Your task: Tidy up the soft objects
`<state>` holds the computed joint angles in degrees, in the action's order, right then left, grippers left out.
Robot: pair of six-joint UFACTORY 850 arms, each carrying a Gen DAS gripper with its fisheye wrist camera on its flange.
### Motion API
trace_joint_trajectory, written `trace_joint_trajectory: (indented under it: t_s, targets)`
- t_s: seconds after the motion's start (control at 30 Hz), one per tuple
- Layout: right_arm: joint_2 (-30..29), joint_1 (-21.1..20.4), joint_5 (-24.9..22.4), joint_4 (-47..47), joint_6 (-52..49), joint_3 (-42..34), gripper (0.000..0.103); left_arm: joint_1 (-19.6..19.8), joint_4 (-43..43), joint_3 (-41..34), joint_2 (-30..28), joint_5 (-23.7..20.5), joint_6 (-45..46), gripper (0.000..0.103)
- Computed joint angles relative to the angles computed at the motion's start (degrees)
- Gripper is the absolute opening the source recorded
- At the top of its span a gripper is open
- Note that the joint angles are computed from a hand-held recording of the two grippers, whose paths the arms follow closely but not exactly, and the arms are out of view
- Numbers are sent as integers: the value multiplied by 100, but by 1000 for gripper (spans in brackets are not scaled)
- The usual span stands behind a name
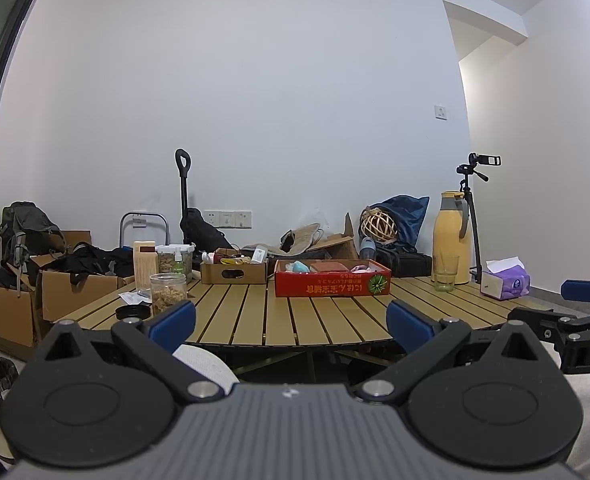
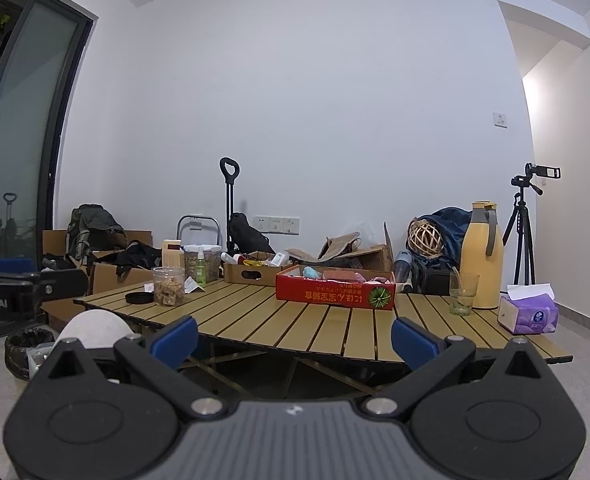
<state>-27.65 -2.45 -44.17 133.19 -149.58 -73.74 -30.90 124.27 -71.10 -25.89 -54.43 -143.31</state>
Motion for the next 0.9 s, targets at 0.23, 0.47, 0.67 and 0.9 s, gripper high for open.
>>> trace_joint_trajectory:
  t_s: [0.23, 0.47, 0.67, 0.9]
  targets:
    - [-2, -10, 0, -39, 30, -7, 103, -3, 11, 5, 12, 15, 6, 103]
    - [0, -12, -11, -54, 25, -12, 103, 0, 15, 8, 12, 11, 1, 103]
    - [-2, -8, -13, -53, 21, -13, 103, -6, 5, 3, 6, 9, 7, 103]
    - [-27, -9, -10, -80, 28, -46, 103, 57, 135, 56, 76, 155, -121, 103]
